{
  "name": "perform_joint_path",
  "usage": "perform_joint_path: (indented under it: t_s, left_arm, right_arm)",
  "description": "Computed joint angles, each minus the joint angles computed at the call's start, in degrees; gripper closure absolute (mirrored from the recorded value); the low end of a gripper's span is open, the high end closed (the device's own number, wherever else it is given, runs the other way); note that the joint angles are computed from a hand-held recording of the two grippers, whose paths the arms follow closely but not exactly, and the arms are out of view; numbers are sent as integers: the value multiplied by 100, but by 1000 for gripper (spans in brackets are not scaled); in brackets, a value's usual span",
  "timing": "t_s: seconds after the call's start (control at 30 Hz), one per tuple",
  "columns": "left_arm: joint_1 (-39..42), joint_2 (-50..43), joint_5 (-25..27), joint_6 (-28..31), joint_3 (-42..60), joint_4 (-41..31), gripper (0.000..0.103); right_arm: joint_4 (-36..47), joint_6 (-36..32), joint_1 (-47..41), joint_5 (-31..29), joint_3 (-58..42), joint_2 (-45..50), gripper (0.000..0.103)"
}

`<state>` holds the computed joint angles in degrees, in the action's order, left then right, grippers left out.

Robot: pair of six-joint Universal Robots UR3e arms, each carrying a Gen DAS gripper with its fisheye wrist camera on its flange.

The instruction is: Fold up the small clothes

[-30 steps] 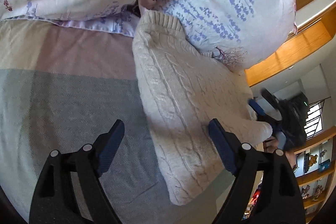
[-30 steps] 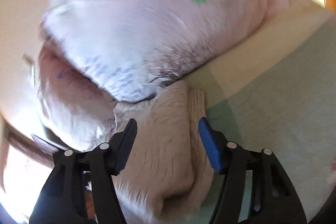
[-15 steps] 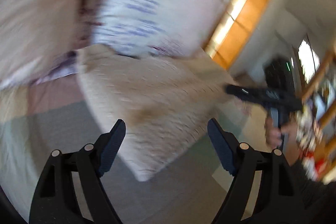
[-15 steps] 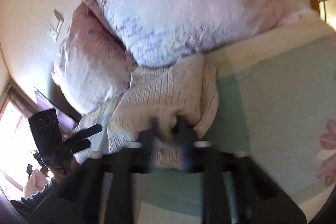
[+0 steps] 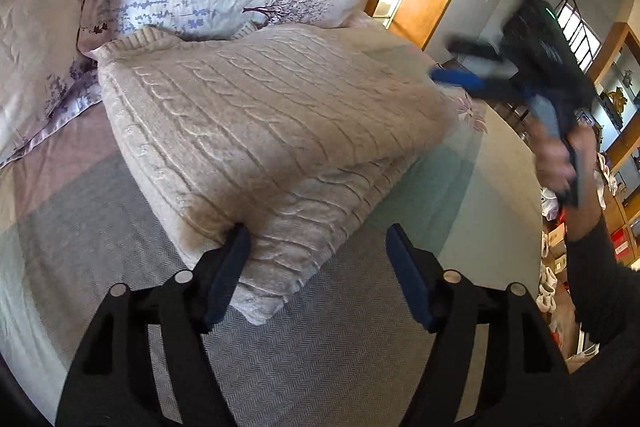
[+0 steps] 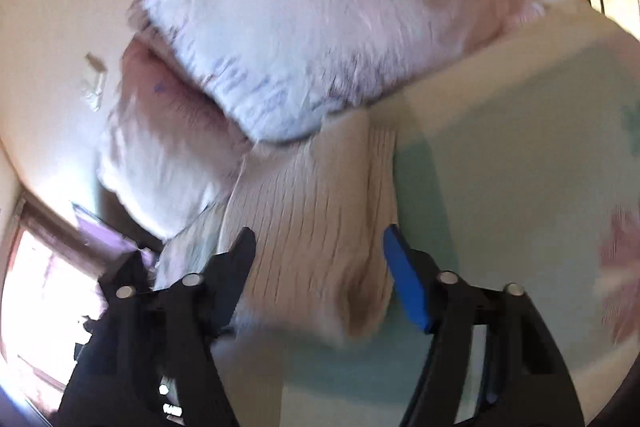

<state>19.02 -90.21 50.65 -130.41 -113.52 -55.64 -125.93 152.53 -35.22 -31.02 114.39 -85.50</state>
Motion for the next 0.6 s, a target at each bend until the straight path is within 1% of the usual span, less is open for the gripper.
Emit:
perform_joint_path:
  t_s: [0.03,0.07,0.1,0.13,0.17,0.27,0.3,0.33,0.37,0.4,0.43,0.47,0.5,0.53,0.57,0.6]
  left_arm:
    - [-26,-42,-7,-24,-2,62,30]
    - [-22,-48,-23,-19,-17,83,30]
    - [-5,-31,-42,3,-58,93,29]
    - [7,-27,-56,25,-75,95,29]
    - [33,0,-65,69,-78,43,29]
    - [110,85,-82,303,-113,-145,30]
    - [102,57,-77,316,-109,-128,30]
    - [90,58,-66,315,-131,-87,31]
    - [53,72,-27,293,-179,23,31]
    - [3,104,37,271,-256,186,31]
    - [-45,166,132,265,-357,358,31]
    - [-62,268,204,293,-497,530,31]
    - [2,386,175,362,-558,452,31]
    - [109,466,69,444,-504,174,30]
    - [374,609,-195,659,-386,-464,30]
    - [681,665,-511,887,-188,-1151,30]
  right_arm:
    - [-327,411,248,-183,-340,434,35]
    - [-423,643,442,-334,-648,743,35]
    - [-617,1052,808,-645,-1193,1268,38]
    - [-566,1130,991,-815,-1527,1557,67]
    - [-747,1226,1203,-966,-1715,1790,88]
    - [-2156,1972,1482,-1635,-1585,1894,90]
    - [-2281,2197,1439,-1639,-1631,2001,91]
    - [-2338,2470,1387,-1614,-1725,2169,95]
    - [-2505,2818,1426,-1812,-1832,2312,100]
    - [-2817,3175,1594,-2490,-1875,2406,103]
    - [-2939,3110,1597,-2907,-1782,2400,103]
    - [-3116,3123,1557,-2845,-1662,2430,103]
    - [-2878,3051,1325,-2302,-1497,2332,103]
    - [-2712,2873,925,-1421,-1128,2164,102]
    - [-2623,2683,705,-1020,-876,2001,100]
    - [-2466,2401,496,-815,-599,1688,82]
